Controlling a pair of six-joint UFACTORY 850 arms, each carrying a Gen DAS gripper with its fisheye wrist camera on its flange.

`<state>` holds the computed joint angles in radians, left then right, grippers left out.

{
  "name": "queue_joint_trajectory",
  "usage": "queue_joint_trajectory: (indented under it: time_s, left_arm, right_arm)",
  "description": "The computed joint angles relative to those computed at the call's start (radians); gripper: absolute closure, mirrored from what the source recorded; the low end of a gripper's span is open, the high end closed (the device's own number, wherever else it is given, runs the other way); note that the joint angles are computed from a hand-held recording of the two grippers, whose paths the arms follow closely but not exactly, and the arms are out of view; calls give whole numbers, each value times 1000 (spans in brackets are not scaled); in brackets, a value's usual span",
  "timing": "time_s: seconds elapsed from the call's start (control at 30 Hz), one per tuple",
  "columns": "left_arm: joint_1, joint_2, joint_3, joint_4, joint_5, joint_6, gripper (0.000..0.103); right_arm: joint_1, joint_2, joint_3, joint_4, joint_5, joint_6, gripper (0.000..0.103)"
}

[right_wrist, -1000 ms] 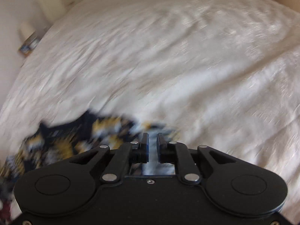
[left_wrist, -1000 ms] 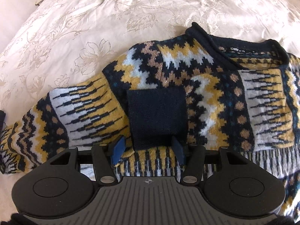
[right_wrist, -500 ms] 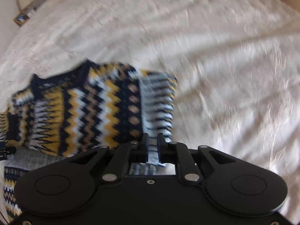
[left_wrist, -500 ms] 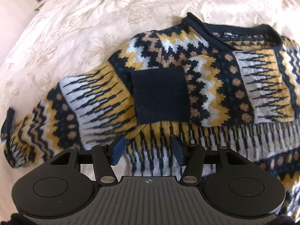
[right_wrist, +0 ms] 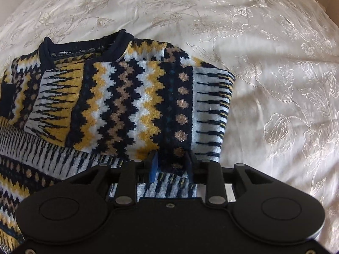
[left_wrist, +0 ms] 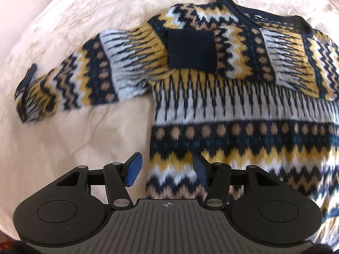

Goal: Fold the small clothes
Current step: 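Move the left gripper to the cuff of the other sleeve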

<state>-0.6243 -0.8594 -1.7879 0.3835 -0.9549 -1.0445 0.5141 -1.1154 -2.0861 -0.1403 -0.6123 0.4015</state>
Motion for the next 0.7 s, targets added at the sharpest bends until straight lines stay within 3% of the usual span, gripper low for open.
queue_joint_trajectory:
  time_s: [0.47, 0.6, 0.7]
  left_arm:
    - [-54, 41, 7, 26, -63, -150, 51]
    - [-62, 75, 48, 80, -64, -218, 51]
    - [-63, 104, 94, 130, -64, -260, 51]
  right_arm:
    - [-11, 18, 36, 73, 52, -71, 58]
    - [-6, 116, 180, 42, 204, -8, 50]
    - [1, 182, 271, 105, 303, -64, 41]
